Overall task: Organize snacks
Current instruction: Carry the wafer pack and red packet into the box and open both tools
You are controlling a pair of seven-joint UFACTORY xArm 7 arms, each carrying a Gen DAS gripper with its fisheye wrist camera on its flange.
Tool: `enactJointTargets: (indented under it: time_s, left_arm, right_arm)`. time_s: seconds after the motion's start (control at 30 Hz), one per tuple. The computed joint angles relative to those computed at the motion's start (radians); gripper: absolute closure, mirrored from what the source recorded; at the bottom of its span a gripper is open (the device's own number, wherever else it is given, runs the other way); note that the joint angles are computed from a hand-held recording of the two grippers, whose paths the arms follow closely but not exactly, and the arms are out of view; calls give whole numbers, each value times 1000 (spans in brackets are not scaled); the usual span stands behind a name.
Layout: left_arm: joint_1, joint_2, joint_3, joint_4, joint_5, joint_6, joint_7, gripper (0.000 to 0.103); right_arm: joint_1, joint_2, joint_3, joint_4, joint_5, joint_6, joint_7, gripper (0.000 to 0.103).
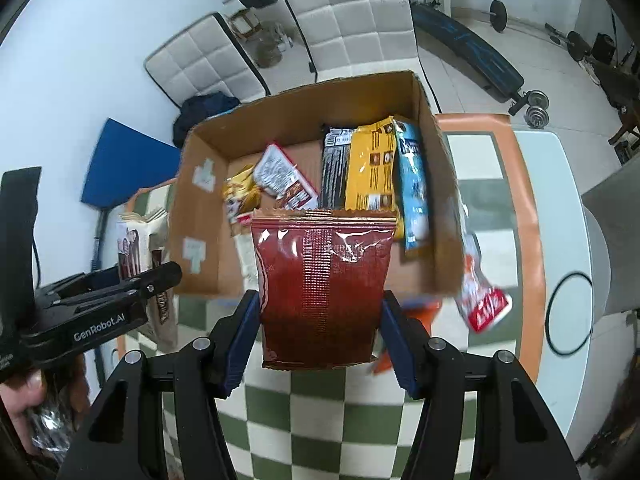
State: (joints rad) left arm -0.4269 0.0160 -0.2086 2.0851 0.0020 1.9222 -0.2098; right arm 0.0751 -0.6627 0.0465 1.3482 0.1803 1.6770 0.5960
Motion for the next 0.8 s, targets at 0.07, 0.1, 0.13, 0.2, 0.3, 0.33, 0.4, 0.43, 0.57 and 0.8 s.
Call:
enactJointTargets:
  time_s: [0.07,0.1,0.13,0.2,0.3,0.33,0.4,0.43,0.57,0.8]
  left_arm:
    - [-4,70,1,59,22,51,18,46]
    - [-5,98,7,77,25,69,19,46]
    - [-9,129,12,102,28,96,21,46]
    - [-17,166,23,118,28,126,31,46]
    - [-29,202,37,120,40,144,34,46]
    - [-32,211,41,115,43,141,35,46]
    - [-39,218,45,104,56,136,39,46]
    - [-41,221,47,99,57,129,40,46]
    - [-51,238,51,99,74,132,49,46]
    - [-51,287,59,155,29,173,34,43]
  right_arm:
    - [-2,44,-13,-5,1,-14,-13,41]
    - [-2,73,-21,-7,2,-17,-23,41]
    - [-5,90,-23,-12,1,-22,-26,41]
    - [-7,126,-29,-18,1,-25,-40,41]
    - [-11,163,-28,-40,-5,-36,-54,41]
    - [-13,170,-28,-45,-5,-40,-56,41]
    - [-15,189,-29,-55,-7,-40,-65,41]
    - [-15,196,-29,-58,-7,-40,-68,41]
    - [-19,210,-27,-71,-14,-38,-81,41]
    - [-23,240,-40,-80,6,2,-96,39]
